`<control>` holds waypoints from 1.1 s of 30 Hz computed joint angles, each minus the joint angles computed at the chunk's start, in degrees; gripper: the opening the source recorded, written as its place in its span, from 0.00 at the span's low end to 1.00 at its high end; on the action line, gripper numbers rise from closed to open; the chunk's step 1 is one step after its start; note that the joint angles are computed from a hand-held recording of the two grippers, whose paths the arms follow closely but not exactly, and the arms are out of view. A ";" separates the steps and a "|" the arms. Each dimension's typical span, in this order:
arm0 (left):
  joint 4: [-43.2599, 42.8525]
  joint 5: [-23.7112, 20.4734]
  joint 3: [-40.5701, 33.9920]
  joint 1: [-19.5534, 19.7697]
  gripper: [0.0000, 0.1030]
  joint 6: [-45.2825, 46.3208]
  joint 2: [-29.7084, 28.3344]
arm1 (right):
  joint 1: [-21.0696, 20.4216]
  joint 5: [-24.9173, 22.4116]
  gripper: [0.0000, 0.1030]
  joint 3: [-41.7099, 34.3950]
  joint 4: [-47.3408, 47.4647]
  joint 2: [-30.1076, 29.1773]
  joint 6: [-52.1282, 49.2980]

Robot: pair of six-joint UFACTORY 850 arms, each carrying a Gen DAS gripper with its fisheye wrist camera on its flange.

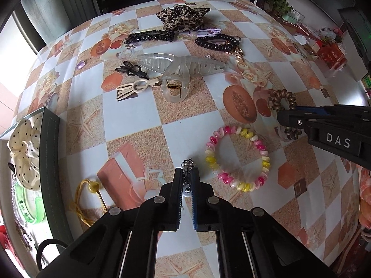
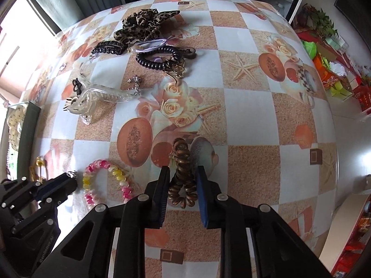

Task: Organize jewelry
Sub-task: 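Lift the charm with the left gripper while the right holds the coil hair tie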

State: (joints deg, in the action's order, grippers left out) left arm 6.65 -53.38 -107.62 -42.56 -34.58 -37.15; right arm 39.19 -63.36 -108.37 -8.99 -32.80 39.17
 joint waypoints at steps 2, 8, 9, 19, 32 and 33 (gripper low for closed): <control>0.06 0.59 0.71 -0.12 0.10 -0.51 0.67 | -0.27 1.37 0.24 1.58 1.42 1.29 -0.21; -0.40 2.02 3.23 -0.22 0.10 -1.98 2.83 | -0.64 4.09 0.24 7.22 4.45 5.75 0.99; -0.46 2.29 3.89 -0.28 0.10 -2.27 3.33 | -0.67 4.51 0.24 8.29 4.90 6.55 1.35; 1.59 1.71 6.53 -0.81 0.10 -5.08 5.36 | 0.11 5.84 0.24 15.12 6.75 12.11 3.93; 8.90 -1.68 3.19 -1.98 0.82 -5.72 2.18 | -0.39 7.34 0.24 18.56 7.84 14.35 4.69; 9.33 -2.25 2.81 -2.07 0.82 -5.39 1.76 | -0.45 7.44 0.24 18.74 7.91 14.51 4.76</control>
State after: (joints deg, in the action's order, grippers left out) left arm 15.98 -55.63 -104.81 -44.63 -39.97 -35.38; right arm 38.74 -55.92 -89.63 -1.08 -18.30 43.93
